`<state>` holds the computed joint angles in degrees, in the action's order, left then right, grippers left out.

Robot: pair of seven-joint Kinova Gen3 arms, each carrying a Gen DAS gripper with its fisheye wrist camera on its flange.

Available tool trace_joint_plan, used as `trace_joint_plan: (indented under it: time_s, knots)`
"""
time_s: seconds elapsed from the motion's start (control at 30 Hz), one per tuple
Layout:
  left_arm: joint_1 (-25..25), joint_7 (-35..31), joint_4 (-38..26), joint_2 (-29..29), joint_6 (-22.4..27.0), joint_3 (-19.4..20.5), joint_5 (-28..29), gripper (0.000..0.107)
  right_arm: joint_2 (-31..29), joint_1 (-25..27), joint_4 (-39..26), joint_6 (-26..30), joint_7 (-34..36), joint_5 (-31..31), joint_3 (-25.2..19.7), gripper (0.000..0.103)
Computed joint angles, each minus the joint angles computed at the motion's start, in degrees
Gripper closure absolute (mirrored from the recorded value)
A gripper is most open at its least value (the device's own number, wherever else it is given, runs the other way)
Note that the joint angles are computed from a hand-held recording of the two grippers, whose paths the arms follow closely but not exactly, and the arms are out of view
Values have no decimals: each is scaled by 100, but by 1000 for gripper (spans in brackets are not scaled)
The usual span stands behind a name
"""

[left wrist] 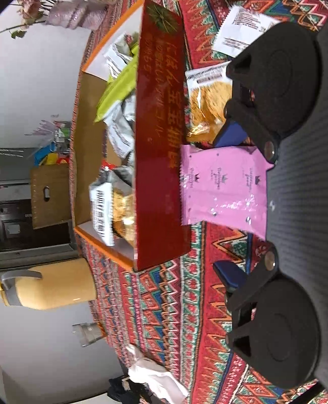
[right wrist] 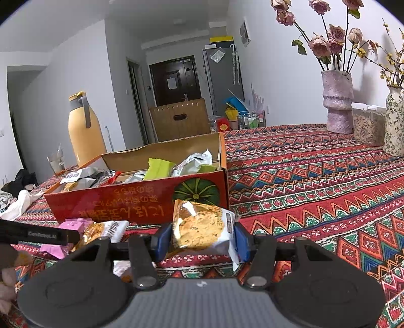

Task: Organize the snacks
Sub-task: 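Grasp a biscuit packet with the right tool while the left tool grasps the pink packet, then lift both packets and carry them over the box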

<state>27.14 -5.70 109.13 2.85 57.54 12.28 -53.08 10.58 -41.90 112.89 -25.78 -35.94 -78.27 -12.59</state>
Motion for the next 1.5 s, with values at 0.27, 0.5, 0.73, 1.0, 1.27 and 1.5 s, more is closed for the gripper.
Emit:
trace_joint_plan:
  time_s: [0.27, 0.5, 0.73, 1.0, 1.27, 1.5]
  knots:
    - [-136, 188, 310, -247, -451, 78, -136, 45, 63, 23, -45, 139, 4, 7, 61, 52]
    - [-186, 341, 382, -358, -391, 180, -196, 45, 76, 14, -59, 170, 19, -8, 82, 51]
    - [-146, 608, 527, -550, -114, 391, -428, 45, 89, -7, -44, 105, -43, 62, 65, 52]
    - [-208, 823, 642, -858, 73, 643, -641, 45, 32, -64, -33, 1, 71, 17, 41, 51]
    - [-272, 938, 612, -1038, 160, 894, -974, 45, -51, -92, -74, -166, 134, 140, -42, 51]
    - [-338, 909, 443, -1040, 95, 957, -1272, 45, -25, -113, -271, -322, 150, 363, -49, 51]
